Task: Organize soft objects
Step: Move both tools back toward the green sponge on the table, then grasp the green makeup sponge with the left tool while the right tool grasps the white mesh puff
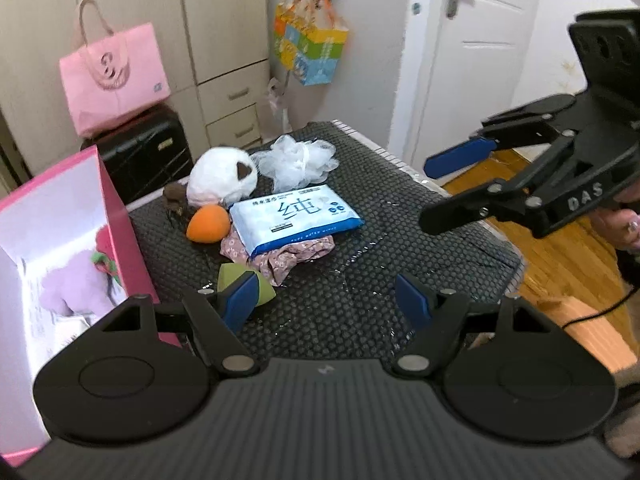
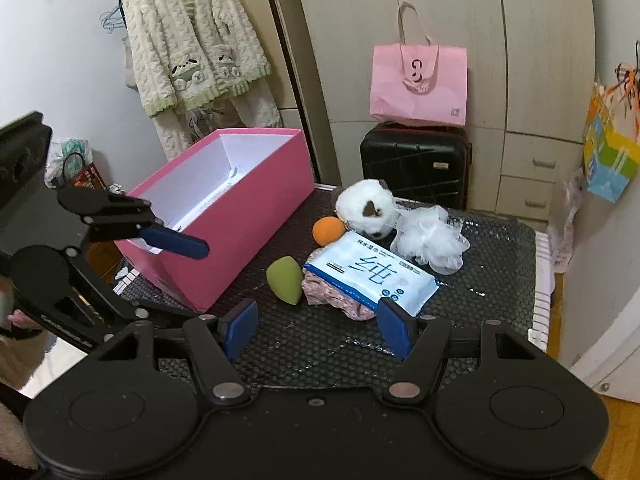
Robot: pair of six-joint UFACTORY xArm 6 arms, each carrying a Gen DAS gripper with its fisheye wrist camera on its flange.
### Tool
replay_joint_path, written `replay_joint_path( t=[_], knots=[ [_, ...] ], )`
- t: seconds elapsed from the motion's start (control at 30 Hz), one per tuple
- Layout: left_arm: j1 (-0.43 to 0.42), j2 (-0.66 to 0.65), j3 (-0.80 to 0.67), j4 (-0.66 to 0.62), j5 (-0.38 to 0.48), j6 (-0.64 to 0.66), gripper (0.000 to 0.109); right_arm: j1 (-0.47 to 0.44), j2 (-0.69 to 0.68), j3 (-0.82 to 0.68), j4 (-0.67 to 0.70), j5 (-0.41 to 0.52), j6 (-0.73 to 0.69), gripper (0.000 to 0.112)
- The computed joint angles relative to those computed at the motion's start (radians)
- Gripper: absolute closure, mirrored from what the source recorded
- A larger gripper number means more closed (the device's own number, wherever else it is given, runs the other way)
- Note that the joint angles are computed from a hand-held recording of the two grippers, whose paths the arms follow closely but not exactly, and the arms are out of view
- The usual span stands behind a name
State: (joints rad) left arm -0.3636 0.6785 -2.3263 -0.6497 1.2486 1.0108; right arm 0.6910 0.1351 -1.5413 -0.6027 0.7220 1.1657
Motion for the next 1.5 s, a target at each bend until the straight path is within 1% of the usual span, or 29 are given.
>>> replay_joint_path(
  t=[0.13,0.23,0.37,0.4,0.43,0.5,0.63,0.77,0.83,0.9,1.03,1.17,1.27,1.33,1.4,1.5],
  knots=[
    [-0.022,0.027,0.002,0.028,-0.06,-0.053,0.034,-0.038,-0.001,0.045,0.044,-0.069,-0.027,0.041],
    [-0.043,0.012,0.062,0.06,-0.15,-0.061,0.034,-0.062,0.002,0.07,0.061,-0.101,-0.038,0.041],
    [-0.064,0.025,0.079,0.105,-0.224,-0.092,0.034,-0.096,0.015,0.094,0.088,-0.148,-0.053,0.041],
    [-0.071,0.021,0.099,0.116,-0.259,-0.091,0.034,-0.103,0.019,0.095,0.088,-0.153,-0.054,0.041],
    [-0.078,0.012,0.129,0.124,-0.303,-0.094,0.034,-0.108,0.023,0.095,0.085,-0.156,-0.055,0.041],
    [-0.087,0.004,0.162,0.127,-0.357,-0.11,0.035,-0.119,0.033,0.089,0.066,-0.151,-0.05,0.041],
    [-0.104,-0.001,0.206,0.14,-0.429,-0.132,0.035,-0.141,0.052,0.077,0.035,-0.143,-0.044,0.041],
    [-0.129,-0.006,0.27,0.202,-0.577,-0.16,0.035,-0.162,0.082,0.045,-0.001,-0.117,-0.043,0.041],
    [-0.137,0.002,0.281,0.24,-0.625,-0.174,0.036,-0.171,0.098,0.025,-0.026,-0.101,-0.037,0.039],
    [-0.138,0.019,0.266,0.268,-0.629,-0.194,0.037,-0.186,0.105,0.024,-0.047,-0.112,-0.024,0.033],
    [-0.132,0.042,0.229,0.271,-0.586,-0.222,0.038,-0.214,0.13,0.01,-0.041,-0.148,-0.018,0.032],
    [-0.129,0.053,0.222,0.278,-0.571,-0.236,0.041,-0.226,0.168,-0.031,-0.075,-0.135,-0.014,0.027],
    [-0.128,0.07,0.206,0.284,-0.561,-0.263,0.043,-0.234,0.203,-0.061,-0.067,-0.144,-0.031,0.026],
    [-0.125,0.079,0.197,0.266,-0.556,-0.264,0.048,-0.247,0.223,-0.07,-0.045,-0.174,-0.043,0.026],
    [-0.121,0.088,0.184,0.247,-0.54,-0.265,0.056,-0.255,0.242,-0.079,-0.045,-0.194,-0.034,0.026],
    [-0.12,0.077,0.206,0.226,-0.557,-0.255,0.06,-0.268,0.27,-0.094,-0.053,-0.218,-0.007,0.026]
  ],
)
